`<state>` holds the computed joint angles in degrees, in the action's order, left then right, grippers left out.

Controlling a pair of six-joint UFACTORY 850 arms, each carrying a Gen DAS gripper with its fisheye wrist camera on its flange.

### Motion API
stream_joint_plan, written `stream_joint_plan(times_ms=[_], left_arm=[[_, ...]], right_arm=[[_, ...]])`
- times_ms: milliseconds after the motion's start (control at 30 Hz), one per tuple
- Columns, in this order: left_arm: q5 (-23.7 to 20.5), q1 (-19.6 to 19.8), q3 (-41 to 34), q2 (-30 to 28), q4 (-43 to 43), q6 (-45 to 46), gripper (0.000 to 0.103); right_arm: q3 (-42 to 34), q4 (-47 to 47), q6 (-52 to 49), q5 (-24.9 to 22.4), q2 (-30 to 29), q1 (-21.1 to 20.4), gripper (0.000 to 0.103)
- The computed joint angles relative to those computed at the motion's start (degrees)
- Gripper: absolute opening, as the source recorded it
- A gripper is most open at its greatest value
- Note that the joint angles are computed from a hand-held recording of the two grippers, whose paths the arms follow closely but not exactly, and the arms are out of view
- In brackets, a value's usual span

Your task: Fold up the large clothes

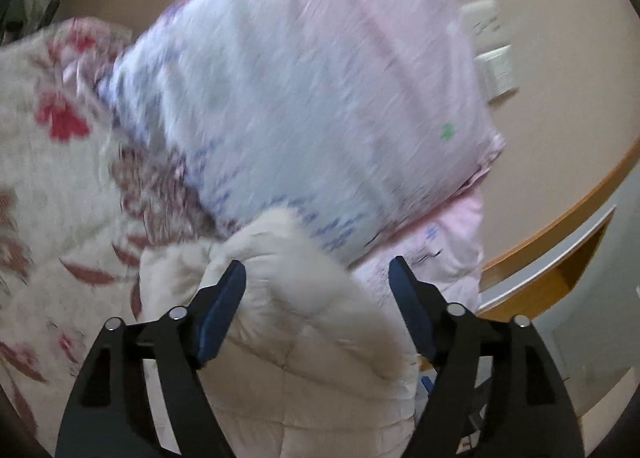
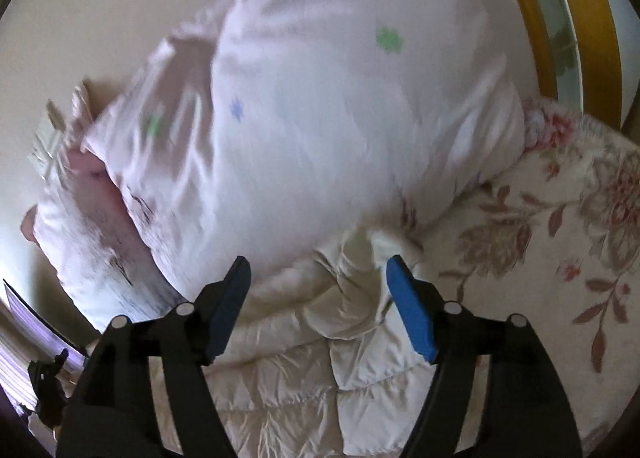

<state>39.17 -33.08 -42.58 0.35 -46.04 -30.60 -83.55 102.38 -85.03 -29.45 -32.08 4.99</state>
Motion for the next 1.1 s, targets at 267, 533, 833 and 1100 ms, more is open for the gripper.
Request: stream_joint_plan(times_ms=[267, 533, 833, 1100], left_arm=[[-7.38, -3.40, 0.88, 2.97, -20.04, 24.00, 0.074], [-11.55, -6.31, 1.07, 1.07, -25.70, 31.14, 0.073], [-14.51, -6.61, -2.24, -2.67, -33.44, 39.21, 0.047], [-11.16, -6.75, -3.68, -3.76, -42.93, 47.47, 0.014]], right_arm=[[4.32, -11.52, 3.59, 3.34, 3.39, -2.18, 0.071], [6.84, -21.91, 12.56, 0.06, 2.55, -4.24, 0.066], [6.05, -25.57, 14.92, -2.65, 1.38, -3.61, 0.014], [11.85, -6.21, -5.21, 0.80, 6.72, -2.73, 0.007]])
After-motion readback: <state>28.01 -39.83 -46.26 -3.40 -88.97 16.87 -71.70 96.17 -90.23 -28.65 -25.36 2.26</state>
